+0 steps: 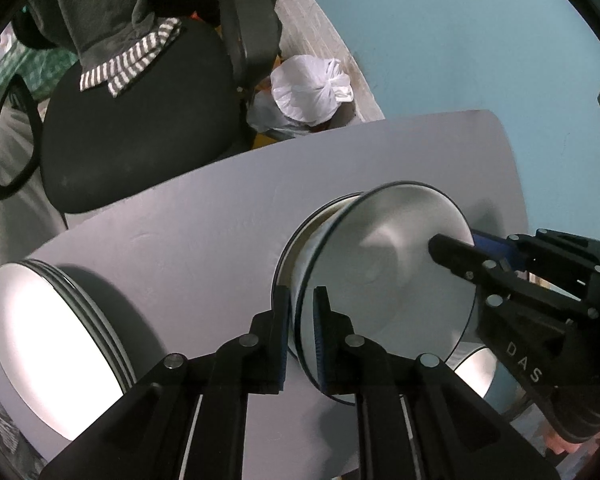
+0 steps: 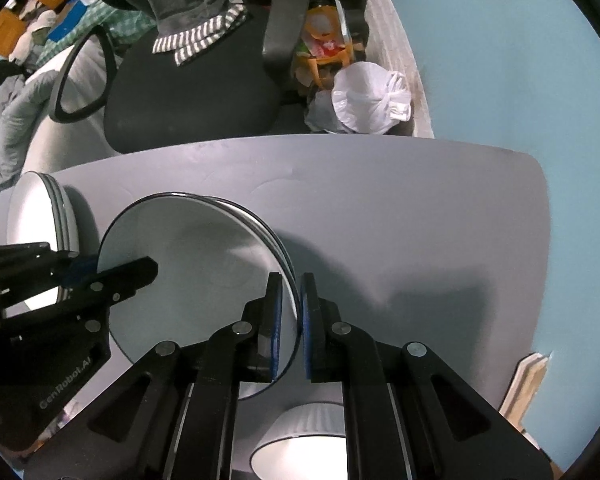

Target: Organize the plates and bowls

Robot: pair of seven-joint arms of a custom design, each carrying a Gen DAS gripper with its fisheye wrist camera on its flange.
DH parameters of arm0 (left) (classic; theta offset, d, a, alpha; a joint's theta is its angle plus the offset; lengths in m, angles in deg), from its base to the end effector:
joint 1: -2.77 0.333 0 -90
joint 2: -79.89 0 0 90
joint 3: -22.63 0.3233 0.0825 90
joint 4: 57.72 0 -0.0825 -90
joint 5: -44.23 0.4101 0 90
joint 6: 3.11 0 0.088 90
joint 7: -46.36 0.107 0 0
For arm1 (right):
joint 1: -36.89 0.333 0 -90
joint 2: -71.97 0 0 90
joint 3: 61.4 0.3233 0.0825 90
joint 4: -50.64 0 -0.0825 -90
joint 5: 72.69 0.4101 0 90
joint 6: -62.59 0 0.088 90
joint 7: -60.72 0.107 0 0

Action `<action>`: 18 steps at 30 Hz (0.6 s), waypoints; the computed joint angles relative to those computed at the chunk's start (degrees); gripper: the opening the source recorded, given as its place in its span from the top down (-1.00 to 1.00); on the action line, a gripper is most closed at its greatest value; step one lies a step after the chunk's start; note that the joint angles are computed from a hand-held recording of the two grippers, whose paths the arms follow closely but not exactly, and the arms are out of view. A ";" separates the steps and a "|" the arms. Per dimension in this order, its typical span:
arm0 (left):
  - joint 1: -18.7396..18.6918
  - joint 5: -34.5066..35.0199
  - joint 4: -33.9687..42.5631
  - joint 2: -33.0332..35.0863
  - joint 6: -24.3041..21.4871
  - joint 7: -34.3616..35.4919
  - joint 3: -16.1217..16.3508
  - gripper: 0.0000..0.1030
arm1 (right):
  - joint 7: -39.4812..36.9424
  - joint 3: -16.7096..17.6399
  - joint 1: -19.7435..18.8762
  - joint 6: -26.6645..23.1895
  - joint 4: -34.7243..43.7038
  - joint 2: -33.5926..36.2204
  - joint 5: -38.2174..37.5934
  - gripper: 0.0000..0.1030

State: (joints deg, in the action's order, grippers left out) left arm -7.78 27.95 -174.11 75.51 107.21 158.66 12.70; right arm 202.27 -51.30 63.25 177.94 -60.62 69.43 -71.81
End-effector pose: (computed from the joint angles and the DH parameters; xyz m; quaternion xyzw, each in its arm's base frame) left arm 0.5123 -0.2139 0.4766 0.4440 -0.8871 0.0798 0.0979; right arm 0.4675 0.3481 0.5096 -0.6049 0.7942 0.0022 0.0575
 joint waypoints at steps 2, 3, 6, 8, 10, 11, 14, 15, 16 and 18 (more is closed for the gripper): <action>0.23 -0.92 0.31 0.20 -0.82 -0.52 0.24 0.73 | 0.89 -0.03 -0.03 -0.17 0.00 -0.07 0.07 0.44; 0.33 -1.12 0.39 0.22 -1.08 -0.69 0.29 0.73 | 1.64 -0.08 -0.09 -0.33 -0.11 -0.16 0.28 0.27; 0.62 -2.23 0.50 0.04 -1.70 -0.90 0.49 0.61 | 2.71 -0.12 -0.22 0.42 -1.38 -1.04 0.95 0.26; 0.85 -3.39 0.45 -0.34 -2.18 -1.22 0.70 0.43 | 3.90 -0.14 -0.40 0.88 -2.64 -2.05 1.89 0.24; 0.79 -1.79 -0.14 -1.43 -1.24 -2.27 0.41 0.06 | 4.93 -0.09 -0.62 1.66 -3.87 -3.04 2.74 0.18; 0.73 -1.09 -0.52 -1.87 -0.33 -2.15 0.40 -0.05 | 5.28 -0.06 -0.73 2.19 -4.37 -3.41 3.24 0.17; 0.44 -0.45 -0.91 -2.58 -0.21 -0.78 0.70 -0.05 | 5.90 0.03 -1.06 4.06 -5.90 -4.29 4.81 0.17; 0.43 -0.24 -0.79 -2.59 -0.61 -0.85 0.78 -0.05 | 6.26 0.17 -1.14 3.79 -5.87 -4.23 4.55 0.17; 0.46 -0.10 -0.82 -2.73 -0.66 -0.88 0.87 -0.05 | 6.42 0.26 -1.19 3.60 -5.79 -4.24 4.32 0.17; 0.51 0.12 -1.56 -3.65 0.28 -0.77 1.05 -0.06 | 7.41 0.64 -1.19 3.66 -5.76 -4.62 3.21 0.17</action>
State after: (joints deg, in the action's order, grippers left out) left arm -7.27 28.07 -175.67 71.86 107.48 157.89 13.75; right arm 209.68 -50.66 62.07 181.60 -66.38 64.81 -68.60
